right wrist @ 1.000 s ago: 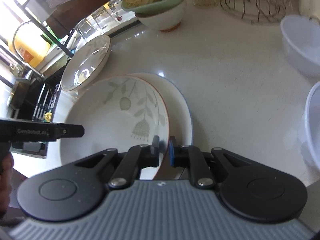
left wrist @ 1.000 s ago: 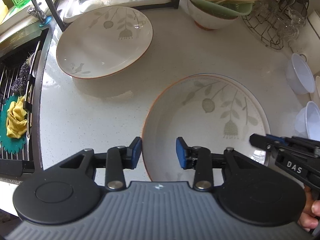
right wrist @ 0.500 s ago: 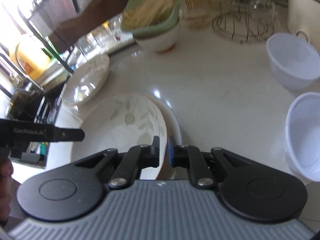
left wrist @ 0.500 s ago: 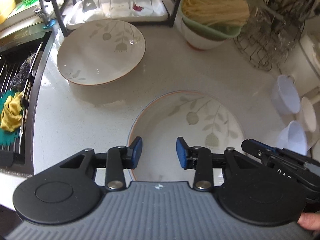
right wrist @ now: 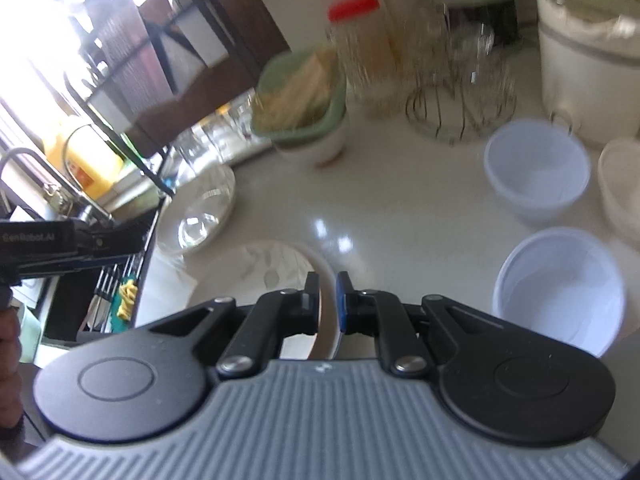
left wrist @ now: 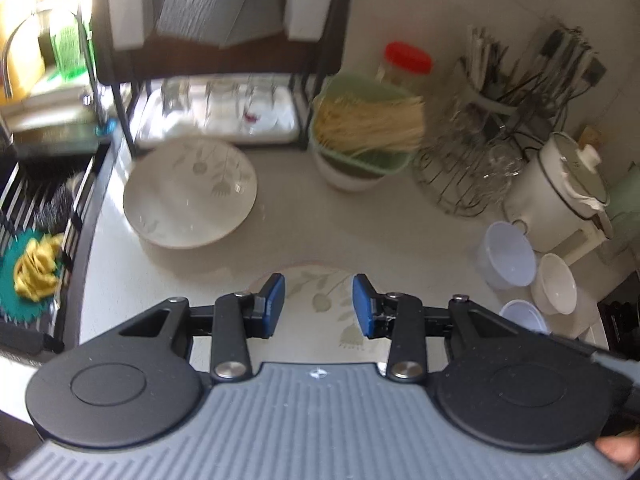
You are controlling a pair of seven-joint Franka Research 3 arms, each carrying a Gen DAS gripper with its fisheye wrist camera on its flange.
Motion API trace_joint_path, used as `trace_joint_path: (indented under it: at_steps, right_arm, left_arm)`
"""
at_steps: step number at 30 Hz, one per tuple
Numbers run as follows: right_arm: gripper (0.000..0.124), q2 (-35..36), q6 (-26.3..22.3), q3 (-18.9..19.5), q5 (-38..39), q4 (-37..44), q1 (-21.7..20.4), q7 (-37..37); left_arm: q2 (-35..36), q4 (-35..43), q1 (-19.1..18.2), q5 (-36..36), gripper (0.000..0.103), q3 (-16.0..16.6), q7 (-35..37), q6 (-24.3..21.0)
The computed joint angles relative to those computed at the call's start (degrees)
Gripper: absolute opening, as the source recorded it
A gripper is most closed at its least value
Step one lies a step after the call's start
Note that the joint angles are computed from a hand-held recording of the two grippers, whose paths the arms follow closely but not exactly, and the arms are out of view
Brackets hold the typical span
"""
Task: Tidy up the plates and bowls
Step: 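Lower the leaf-pattern plate onto the rose-pattern plate and open grippers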
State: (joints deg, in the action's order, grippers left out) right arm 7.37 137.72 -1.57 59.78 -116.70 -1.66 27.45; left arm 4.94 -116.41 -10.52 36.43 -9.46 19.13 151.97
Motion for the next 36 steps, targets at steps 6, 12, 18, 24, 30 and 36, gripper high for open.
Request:
trace_joint_path:
  at_steps: [6,12,18,24,30,36]
  right_arm:
    - [0.012,-4.8,-0.7,-0.9,4.8,-1.9,-0.5,-7.4]
    - [0.012,-9.1,-1.7,-2.9,8.0,-4.9,-0.2,-14.5]
    - [0.012,-12.1,-3.9,-4.9,8.2,-8.2,-0.5,-17.4]
    - [0.013,-14.5,-5.9,-6.6,8.4,-11.0,-0.9,-21.6]
    - [0.013,-15.2,-5.3,-7.0,9.3,-12.8,-1.0,-23.3]
    - [0.013,-14.9,-5.4,-6.8,9.8,-13.3,-0.6,-23.8]
  left_arm:
    - [-4.0,-1.1,-1.2,6.6,0.043,-1.1,-6.7,-0.5]
    - [-7.7,-3.5,-2.0,11.1,0.043,-3.5,-11.9,-2.7]
    - [-11.0,-7.5,-2.7,11.3,0.043,-5.7,-17.4,-4.9]
    - [-11.1,-8.1,-3.3,12.8,0.043,-6.9,-20.1,-8.5]
    - [-11.1,-8.8,-3.7,11.8,0.048,-6.6,-17.4,-8.0]
    - [-11.1,-8.8,-3.6,10.4,0.05,-6.4,-17.1,-11.3]
